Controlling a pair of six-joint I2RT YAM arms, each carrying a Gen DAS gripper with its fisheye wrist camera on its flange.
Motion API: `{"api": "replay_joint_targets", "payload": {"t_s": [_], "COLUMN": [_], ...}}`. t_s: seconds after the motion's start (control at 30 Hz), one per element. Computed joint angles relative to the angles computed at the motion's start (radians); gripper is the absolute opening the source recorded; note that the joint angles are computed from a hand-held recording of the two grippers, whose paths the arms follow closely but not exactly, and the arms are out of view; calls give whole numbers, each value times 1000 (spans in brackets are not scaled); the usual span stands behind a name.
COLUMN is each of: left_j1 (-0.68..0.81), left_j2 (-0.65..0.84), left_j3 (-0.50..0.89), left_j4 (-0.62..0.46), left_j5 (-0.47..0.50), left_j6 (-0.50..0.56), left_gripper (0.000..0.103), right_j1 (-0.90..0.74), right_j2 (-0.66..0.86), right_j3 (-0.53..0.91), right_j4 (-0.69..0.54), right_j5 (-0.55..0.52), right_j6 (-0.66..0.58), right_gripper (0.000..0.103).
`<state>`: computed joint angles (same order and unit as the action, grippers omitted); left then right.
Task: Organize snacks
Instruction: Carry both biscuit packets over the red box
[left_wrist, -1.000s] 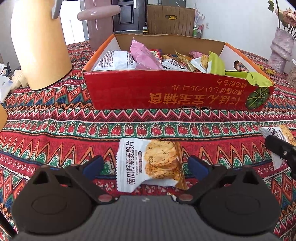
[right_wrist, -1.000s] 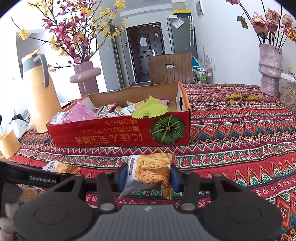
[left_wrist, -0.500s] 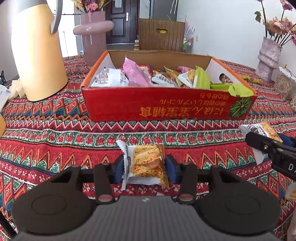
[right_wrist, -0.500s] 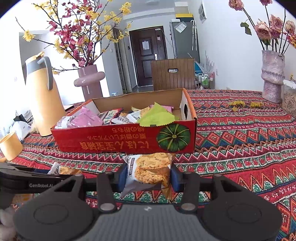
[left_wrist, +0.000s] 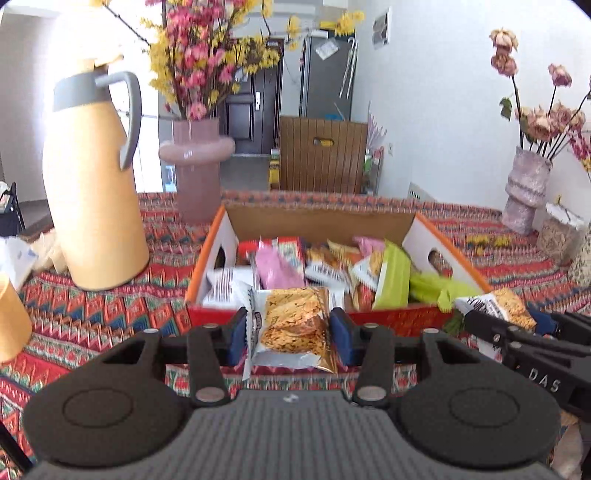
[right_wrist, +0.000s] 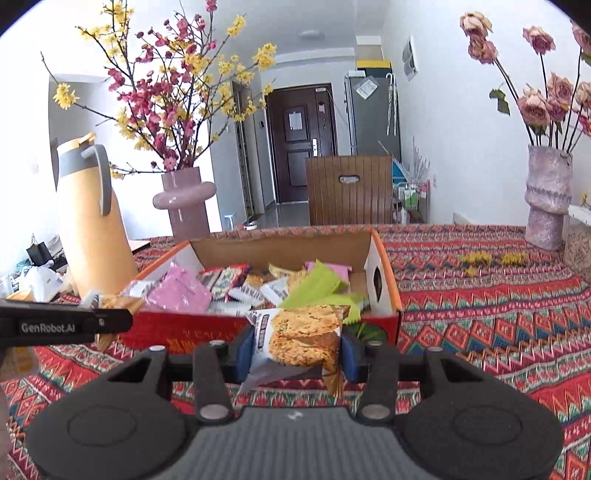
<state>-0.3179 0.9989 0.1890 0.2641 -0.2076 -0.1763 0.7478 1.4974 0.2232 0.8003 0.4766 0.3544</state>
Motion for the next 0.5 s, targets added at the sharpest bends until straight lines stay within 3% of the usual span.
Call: {"api": "replay_joint_targets", "payload": {"t_s": [0.23,0.5], "left_j1": [4,51], "left_j2": [11,161], "left_j3": [79,157], "left_j4": [20,152], "left_j5": [-5,13], "left_j6": [8,0], "left_gripper": [48,48], "right_j1": [-42,-116], "right_j2": [-8,62], "right_j3": [83,221], "right_j4": [-13,-24], "right_j5": [-14,-53], "right_j6": [-75,-121], "right_gripper": [46,46]}}
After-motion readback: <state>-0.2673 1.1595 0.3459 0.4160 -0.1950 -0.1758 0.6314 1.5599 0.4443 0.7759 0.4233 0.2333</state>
